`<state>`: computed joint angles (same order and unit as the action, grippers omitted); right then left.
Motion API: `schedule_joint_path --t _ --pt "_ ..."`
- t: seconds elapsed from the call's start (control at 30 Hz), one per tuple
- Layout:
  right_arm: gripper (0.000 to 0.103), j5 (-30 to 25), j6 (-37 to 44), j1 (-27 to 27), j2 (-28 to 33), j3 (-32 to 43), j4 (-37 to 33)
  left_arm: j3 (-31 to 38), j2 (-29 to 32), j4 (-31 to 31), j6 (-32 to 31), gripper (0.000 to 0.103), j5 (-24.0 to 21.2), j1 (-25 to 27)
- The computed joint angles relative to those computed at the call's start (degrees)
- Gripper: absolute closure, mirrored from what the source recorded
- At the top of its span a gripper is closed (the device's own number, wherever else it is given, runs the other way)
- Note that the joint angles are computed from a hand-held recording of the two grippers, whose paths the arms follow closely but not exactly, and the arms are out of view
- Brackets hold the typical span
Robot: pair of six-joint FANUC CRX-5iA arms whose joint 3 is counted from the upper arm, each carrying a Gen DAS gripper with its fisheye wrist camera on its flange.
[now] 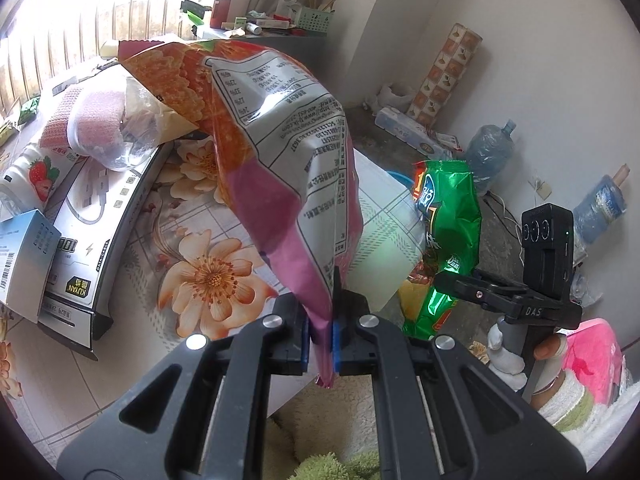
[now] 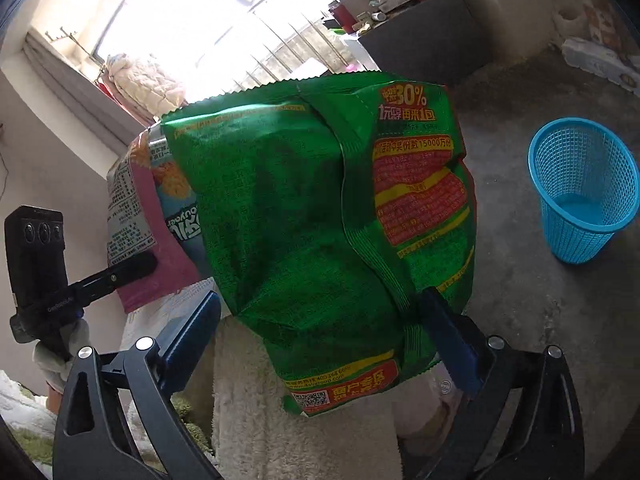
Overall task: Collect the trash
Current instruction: 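Lift both bags and carry them over the blue wastebasket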
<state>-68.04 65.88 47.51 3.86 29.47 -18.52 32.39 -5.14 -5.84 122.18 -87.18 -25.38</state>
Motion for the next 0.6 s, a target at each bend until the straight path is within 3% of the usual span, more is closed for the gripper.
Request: schedule_joint_path --t 0.07,0.13,0.37,0.47,0.6 --pt "0.021 -1.00 -2.62 3.26 1.07 0.06 6.91 0.03 -0.10 -0.29 0.40 0.097 -0.03 -0.23" --pt "0.030 -0.65 -4.20 3.87 1.12 -0.54 8.56 0.11 -0.23 -0.76 0.72 0.097 -0.14 -0.59" --pt "0.077 1.76 -10.83 -1.72 -1.42 -4.23 2.69 1.75 0.61 -1.37 -0.47 0.097 0.02 -1.49" --pt "0.084 3.08 -13.44 -4.44 -2.42 -6.02 0.79 4.15 2.56 -0.24 -2.07 0.097 0.60 -1.64" --pt "0.084 4.44 -18.05 -5.79 -4.03 -7.74 5.65 10.32 8.25 4.86 -6.17 0.097 1.12 -0.25"
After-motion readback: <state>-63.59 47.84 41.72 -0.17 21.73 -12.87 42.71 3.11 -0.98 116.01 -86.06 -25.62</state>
